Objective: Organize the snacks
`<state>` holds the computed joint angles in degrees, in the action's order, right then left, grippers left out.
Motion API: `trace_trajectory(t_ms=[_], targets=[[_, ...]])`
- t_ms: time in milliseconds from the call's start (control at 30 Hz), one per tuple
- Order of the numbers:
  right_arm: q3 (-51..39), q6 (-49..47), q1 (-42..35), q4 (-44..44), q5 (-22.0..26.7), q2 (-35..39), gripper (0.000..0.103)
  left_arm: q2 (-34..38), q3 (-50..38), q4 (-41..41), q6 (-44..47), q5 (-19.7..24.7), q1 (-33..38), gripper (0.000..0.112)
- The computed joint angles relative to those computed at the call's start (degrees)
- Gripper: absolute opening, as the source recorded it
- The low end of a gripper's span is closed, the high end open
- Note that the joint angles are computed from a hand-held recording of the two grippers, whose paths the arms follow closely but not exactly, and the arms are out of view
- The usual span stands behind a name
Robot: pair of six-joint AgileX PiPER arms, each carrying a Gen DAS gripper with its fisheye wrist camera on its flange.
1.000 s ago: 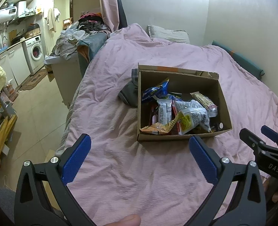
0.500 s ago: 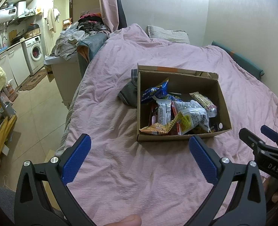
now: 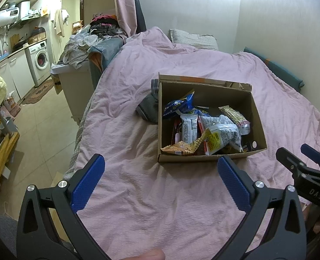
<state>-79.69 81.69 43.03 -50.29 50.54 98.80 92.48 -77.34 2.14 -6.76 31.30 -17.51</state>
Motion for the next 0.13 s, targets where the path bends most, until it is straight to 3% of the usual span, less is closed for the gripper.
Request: trace_trajectory(t_ms=[133], targets=[[-0.01, -0.16, -0.01, -0.04, 0.02, 0.02, 0.103, -0.40, 0.49, 0.01, 0.14, -0.59, -0.07, 0.103]])
